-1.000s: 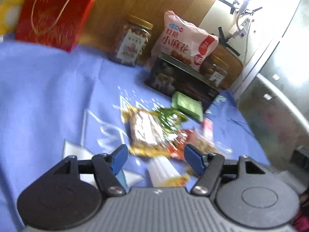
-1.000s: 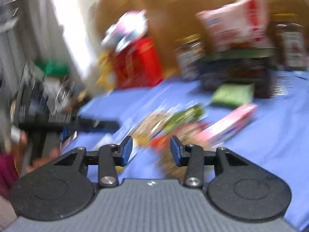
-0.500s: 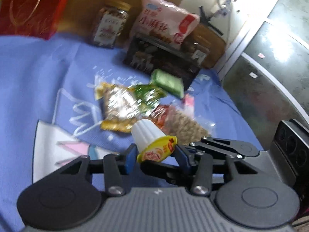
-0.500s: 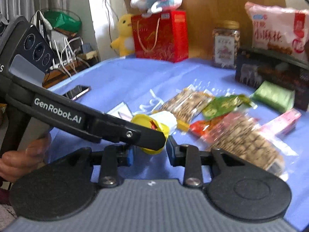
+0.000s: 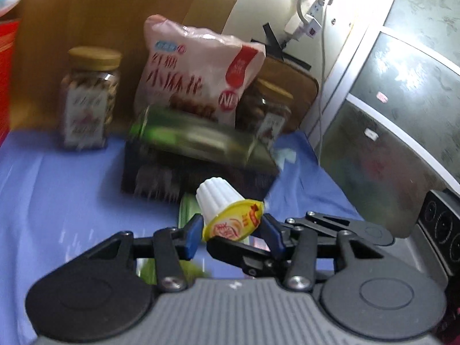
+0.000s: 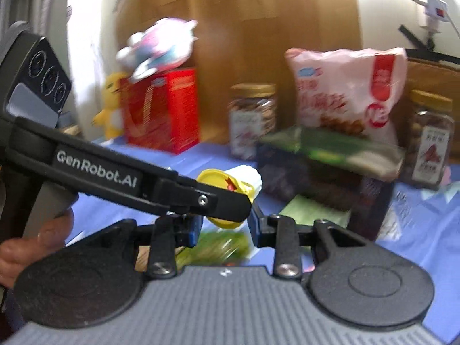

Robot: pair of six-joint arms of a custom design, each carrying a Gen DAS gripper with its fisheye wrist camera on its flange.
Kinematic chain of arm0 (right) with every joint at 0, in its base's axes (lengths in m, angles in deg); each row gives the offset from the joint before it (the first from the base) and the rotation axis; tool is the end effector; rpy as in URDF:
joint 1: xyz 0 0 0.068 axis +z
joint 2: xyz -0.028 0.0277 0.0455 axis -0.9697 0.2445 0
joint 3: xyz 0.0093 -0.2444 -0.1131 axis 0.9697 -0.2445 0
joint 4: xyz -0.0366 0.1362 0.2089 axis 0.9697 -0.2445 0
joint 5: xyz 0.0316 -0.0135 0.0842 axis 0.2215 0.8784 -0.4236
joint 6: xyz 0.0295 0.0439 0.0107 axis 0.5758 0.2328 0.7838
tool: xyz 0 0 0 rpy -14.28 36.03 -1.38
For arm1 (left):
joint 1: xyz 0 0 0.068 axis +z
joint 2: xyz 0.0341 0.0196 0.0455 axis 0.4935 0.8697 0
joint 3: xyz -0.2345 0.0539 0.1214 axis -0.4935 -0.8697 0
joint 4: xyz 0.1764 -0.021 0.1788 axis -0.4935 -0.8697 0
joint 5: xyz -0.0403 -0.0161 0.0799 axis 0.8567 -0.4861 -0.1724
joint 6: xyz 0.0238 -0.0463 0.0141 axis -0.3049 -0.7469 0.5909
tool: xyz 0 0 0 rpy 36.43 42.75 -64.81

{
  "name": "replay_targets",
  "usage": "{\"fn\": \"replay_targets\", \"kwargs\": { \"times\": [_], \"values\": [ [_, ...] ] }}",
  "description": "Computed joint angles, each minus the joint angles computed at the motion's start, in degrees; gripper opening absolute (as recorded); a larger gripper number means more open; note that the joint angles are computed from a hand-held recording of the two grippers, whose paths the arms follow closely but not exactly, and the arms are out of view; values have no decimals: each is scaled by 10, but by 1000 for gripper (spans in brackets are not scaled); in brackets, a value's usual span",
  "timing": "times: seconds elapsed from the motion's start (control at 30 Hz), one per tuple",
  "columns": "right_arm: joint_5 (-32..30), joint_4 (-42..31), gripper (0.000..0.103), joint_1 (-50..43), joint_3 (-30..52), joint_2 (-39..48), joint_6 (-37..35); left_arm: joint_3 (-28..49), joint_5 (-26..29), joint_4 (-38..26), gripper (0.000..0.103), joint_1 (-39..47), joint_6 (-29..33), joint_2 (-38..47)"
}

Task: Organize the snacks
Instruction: 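Carry the jelly cup into the black tin and open the left gripper, then grasp the yellow-edged peanut bag with the left gripper and lift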

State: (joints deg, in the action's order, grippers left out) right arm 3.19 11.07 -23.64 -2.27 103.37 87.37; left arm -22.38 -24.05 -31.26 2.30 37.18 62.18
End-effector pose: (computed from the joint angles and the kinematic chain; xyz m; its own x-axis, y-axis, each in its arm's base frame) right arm 0.1517 0.1637 0.1418 -0.4175 -0.0352 -0.9080 -0.2307 0.9706 0.0685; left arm 0.2575 -0.1523 0.1665 -0.6160 0.1848 -0.7658 0.6741 0.6266 -0.3911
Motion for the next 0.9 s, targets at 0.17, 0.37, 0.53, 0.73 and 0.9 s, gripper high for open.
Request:
{"fn": "replay_targets", "kwargs": {
  "times": [0.17,0.37,0.53,0.73,0.9],
  "values": [
    [-93,45,36,-147,29,33,-51,164,-20,-21,44,-20,-18,127],
    [-144,67,39,-231,81,111,-74,289,-64,-50,45,-29,-33,229],
    [-143,83,39,-232,81,127,-69,294,-58,-49,46,-18,-34,241],
    [-104,75,39,-166,40,69,-46,166,-8,-4,49,21,-13,140],
    [-118,6,40,-93,20,27,13,31,35,-3,50,102,14,54]
  ]
}}
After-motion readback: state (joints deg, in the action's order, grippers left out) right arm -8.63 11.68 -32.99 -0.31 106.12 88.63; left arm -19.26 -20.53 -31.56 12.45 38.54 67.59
